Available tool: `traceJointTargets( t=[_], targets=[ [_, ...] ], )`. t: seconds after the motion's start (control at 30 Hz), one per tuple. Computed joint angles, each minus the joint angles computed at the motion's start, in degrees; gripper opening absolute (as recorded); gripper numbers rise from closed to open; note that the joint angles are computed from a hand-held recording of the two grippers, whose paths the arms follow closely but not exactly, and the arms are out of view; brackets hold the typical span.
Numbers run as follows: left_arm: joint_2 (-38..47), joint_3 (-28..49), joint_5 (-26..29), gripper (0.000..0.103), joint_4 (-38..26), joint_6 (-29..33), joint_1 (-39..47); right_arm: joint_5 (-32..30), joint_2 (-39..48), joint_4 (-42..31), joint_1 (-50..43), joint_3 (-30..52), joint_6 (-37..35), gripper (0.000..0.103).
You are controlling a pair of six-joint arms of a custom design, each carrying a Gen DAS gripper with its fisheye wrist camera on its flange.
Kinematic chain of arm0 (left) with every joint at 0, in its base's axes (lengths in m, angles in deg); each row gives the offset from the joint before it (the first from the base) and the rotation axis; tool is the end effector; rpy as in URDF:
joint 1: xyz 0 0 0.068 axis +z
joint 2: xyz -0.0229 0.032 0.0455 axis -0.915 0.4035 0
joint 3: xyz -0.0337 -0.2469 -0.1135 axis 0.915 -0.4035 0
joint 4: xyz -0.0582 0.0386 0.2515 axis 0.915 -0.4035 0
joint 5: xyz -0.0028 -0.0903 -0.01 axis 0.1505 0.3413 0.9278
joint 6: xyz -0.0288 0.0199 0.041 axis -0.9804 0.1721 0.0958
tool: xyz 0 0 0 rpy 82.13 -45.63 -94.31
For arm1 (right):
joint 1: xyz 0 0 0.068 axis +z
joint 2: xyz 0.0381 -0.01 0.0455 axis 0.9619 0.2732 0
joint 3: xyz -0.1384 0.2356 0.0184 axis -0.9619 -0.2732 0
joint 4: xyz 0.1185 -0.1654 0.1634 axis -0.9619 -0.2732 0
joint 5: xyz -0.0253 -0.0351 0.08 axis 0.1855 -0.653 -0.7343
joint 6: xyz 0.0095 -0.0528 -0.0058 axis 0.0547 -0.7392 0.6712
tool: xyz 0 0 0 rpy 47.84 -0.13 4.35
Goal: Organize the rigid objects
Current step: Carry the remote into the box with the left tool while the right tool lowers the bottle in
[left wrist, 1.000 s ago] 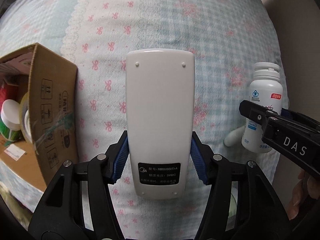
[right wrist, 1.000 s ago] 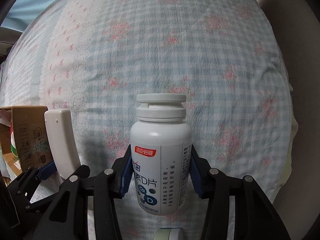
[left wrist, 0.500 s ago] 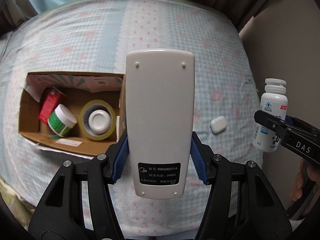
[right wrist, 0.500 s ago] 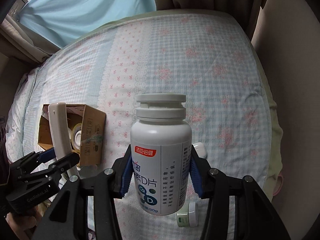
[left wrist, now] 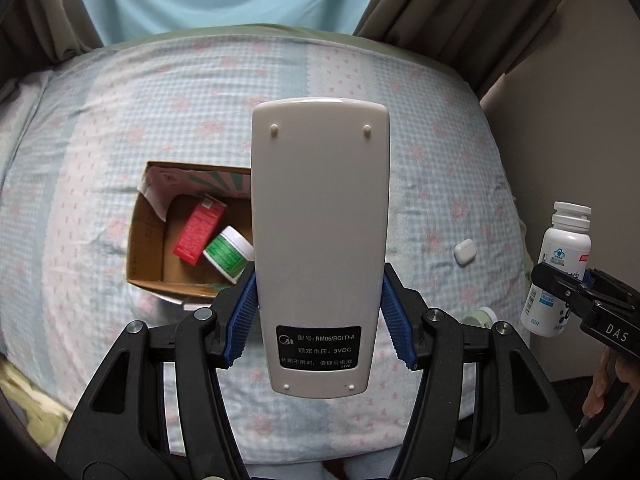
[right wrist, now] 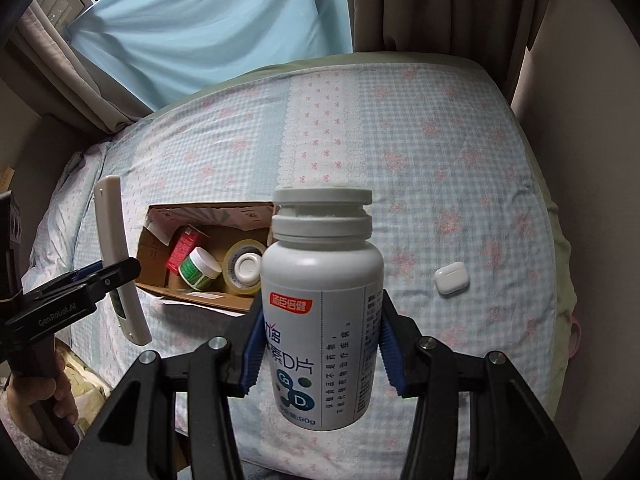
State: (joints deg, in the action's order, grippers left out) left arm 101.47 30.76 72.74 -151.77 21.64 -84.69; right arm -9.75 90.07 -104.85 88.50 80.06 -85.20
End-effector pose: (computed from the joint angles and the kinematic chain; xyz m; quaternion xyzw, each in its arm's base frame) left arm 0.2329 -0.0763 0.3439 -0.2172 0.9504 -0.0971 0.2003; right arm 0.2802 0.0725 0.4012 -0.1496 0.9764 0.0255 0.1537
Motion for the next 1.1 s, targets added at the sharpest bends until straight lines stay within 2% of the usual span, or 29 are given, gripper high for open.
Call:
traceJointTargets(
  t=[0.07, 0.27, 0.4, 0.6, 0.77, 0.9, 1.1],
  targets=[
    [-2.8, -2.5, 1.1, 0.054, -0.5, 5.4, 4.3, 1.4, -1.1, 2.1, 4.9, -2.6, 4.2, 0.046],
    [-7.4, -8.0, 9.8, 0.054, -0.8, 23.3, 21.5, 3.7, -0.1, 7.2, 17.1, -5.9, 17.5, 0.046],
    [-5.9, -8.7, 15.7, 0.054, -1.0, 35.1, 31.9, 5.7, 3.6, 9.6, 22.5, -5.3, 23.9, 0.046],
    [0.8, -7.6, 17.9, 0.054, -0.8, 50.1, 39.7, 4.9, 10.1, 11.7, 25.7, -3.0, 30.8, 0.046],
    [6.9, -7.0, 16.2, 0.054, 1.4, 57.7, 40.2, 4.1, 15.5, 12.0, 26.1, -0.4, 33.2, 0.046],
    [12.6, -5.6, 16.3, 0.054, 3.0, 59.2, 39.5, 3.2, 20.6, 11.3, 25.1, 2.6, 31.8, 0.046],
    [19.5, -5.0, 13.0, 0.054, 7.0, 61.9, 34.8, 0.4, 27.7, 10.8, 22.7, 5.3, 28.8, 0.046]
  ],
)
